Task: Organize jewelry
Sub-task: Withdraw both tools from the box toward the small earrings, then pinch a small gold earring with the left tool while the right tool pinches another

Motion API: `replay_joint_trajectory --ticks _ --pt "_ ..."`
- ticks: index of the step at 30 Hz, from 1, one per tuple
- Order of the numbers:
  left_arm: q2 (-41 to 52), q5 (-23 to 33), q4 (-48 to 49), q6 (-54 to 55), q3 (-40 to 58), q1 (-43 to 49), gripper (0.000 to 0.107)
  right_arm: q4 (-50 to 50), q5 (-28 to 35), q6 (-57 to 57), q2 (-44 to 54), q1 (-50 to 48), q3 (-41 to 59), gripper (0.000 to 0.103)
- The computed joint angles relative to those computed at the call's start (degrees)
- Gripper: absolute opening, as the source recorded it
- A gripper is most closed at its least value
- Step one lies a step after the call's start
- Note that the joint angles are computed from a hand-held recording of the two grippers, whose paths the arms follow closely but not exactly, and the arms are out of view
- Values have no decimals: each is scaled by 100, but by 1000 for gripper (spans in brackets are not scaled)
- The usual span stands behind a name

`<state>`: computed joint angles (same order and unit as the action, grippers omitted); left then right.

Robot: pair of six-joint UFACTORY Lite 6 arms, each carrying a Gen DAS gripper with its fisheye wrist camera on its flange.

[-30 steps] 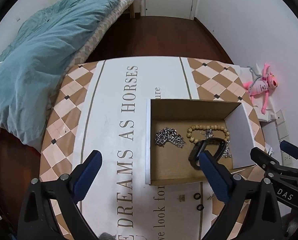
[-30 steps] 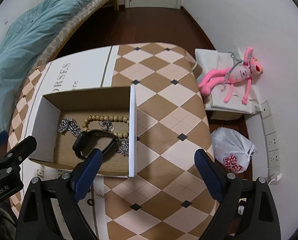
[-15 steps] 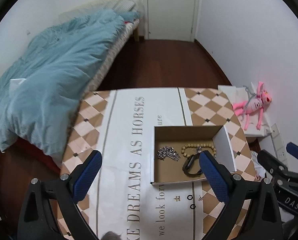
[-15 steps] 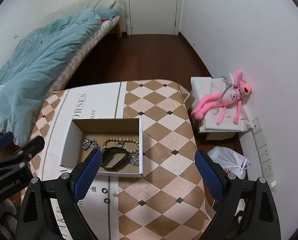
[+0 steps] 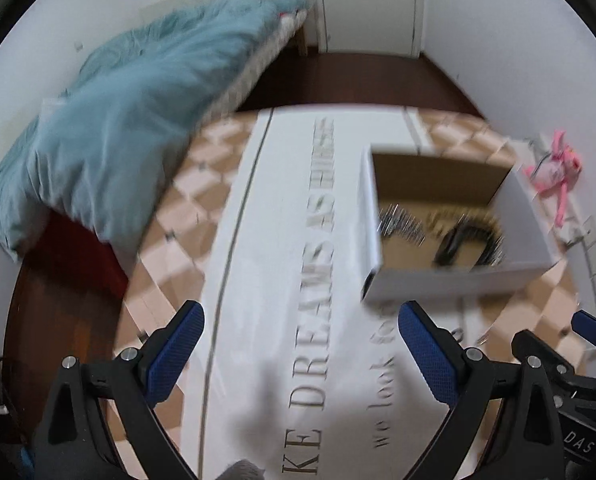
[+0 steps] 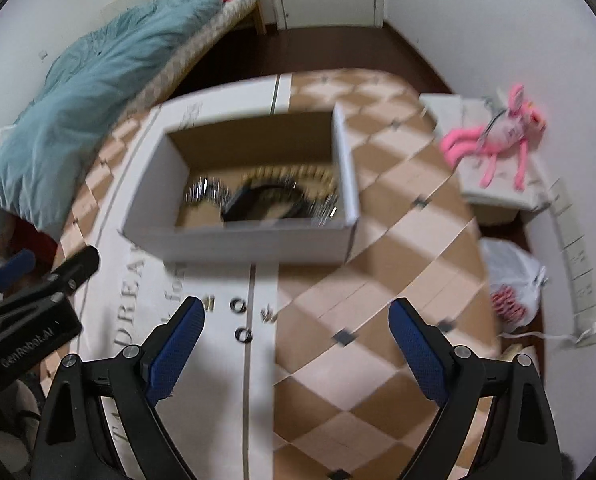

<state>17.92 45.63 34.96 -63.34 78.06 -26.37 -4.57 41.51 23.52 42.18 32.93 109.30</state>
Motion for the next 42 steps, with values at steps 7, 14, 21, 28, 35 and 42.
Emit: replay_joint_trajectory --ticks 7,14,21,28,35,42 --pt "244 -425 67 -129 -549 119 99 110 -1169 197 228 161 -816 54" --pt "373 -574 64 -101 -581 146 99 -641 -1306 760 557 470 -580 9" --pt "604 -791 -219 55 -316 -57 99 -625 -1452 780 178 294 -950 9" --pt "1040 -1053 -388 231 183 -436 98 -658 -1592 833 -445 -147 -1622 9" --pt "1396 -1051 -296 340 646 -654 72 -585 -1687 813 -565 -341 -1887 9" --pt "1592 -1179 -493 806 909 -598 14 -632 -1701 871 -546 -402 -1907 9"
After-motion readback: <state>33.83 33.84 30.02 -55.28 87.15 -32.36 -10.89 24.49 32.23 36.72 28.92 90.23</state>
